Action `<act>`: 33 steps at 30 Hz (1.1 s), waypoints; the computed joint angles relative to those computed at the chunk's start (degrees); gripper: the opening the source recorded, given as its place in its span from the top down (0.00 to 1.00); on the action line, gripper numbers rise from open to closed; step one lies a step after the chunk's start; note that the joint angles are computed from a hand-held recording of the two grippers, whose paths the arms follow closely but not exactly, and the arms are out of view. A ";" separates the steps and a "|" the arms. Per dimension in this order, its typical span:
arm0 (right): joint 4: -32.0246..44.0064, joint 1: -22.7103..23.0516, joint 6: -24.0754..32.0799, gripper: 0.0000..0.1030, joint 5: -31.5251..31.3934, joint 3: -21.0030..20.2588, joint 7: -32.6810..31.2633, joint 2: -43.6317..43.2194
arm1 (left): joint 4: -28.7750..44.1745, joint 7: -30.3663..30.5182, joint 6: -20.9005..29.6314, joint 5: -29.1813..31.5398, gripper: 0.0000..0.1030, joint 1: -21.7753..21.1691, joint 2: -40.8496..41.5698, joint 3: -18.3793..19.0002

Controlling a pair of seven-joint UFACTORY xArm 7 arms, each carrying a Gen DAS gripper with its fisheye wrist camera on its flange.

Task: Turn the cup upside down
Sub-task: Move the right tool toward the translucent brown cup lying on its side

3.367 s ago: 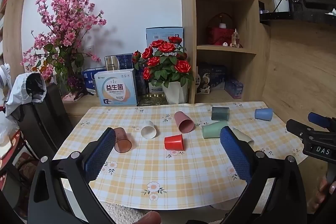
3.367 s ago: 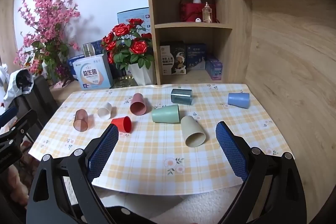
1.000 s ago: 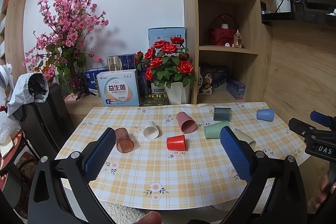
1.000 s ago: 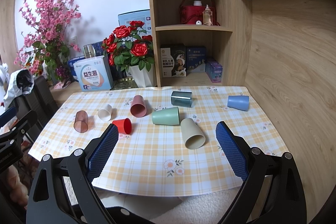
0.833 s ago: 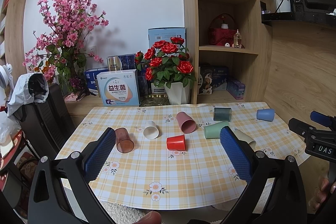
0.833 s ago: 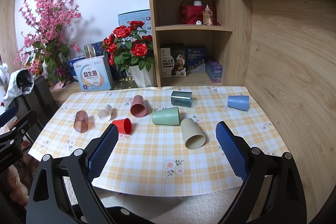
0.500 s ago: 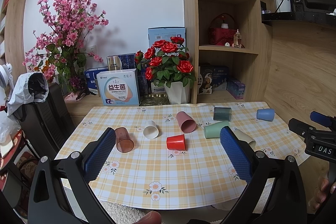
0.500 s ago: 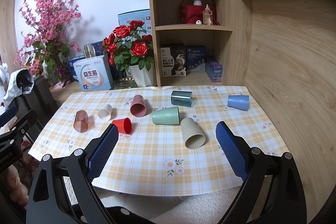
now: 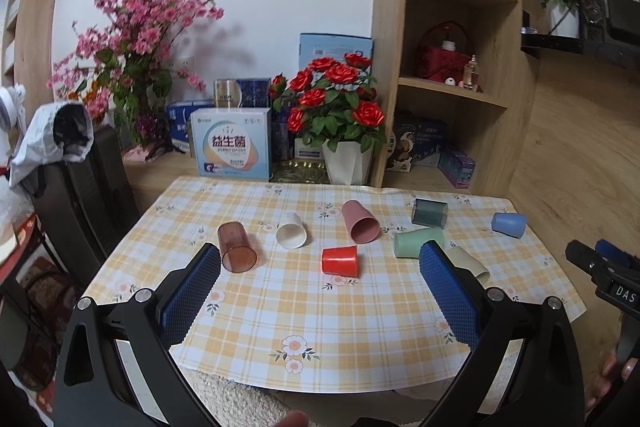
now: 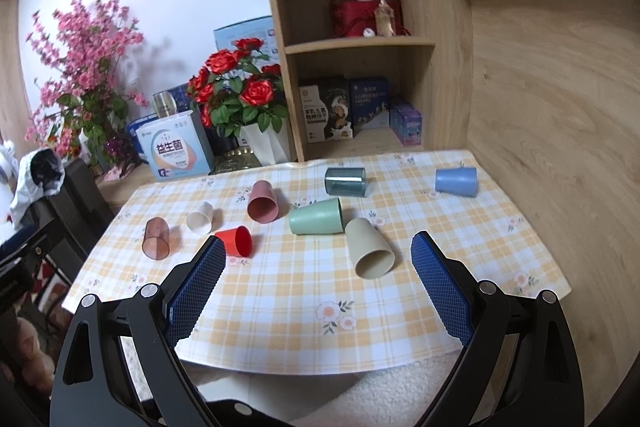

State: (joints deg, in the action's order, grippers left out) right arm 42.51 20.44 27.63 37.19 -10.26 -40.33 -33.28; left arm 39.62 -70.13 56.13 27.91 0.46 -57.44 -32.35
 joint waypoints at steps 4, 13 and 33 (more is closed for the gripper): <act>1.39 0.00 0.89 0.12 0.46 0.19 0.21 3.16 | -1.60 0.70 0.10 -0.61 0.06 -0.66 0.10 1.85; 6.49 -1.33 -0.28 0.12 2.75 3.09 -1.60 12.30 | -6.73 2.32 -3.70 -4.99 0.06 -2.69 0.71 10.58; 18.57 -10.87 -1.59 0.12 -1.91 12.22 5.23 31.16 | -9.76 5.02 -12.01 -7.78 0.06 8.09 11.35 20.54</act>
State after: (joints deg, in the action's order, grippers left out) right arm 61.08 9.57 26.04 35.28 1.96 -35.10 -2.12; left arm 29.86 -65.11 44.12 20.13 8.55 -46.09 -11.81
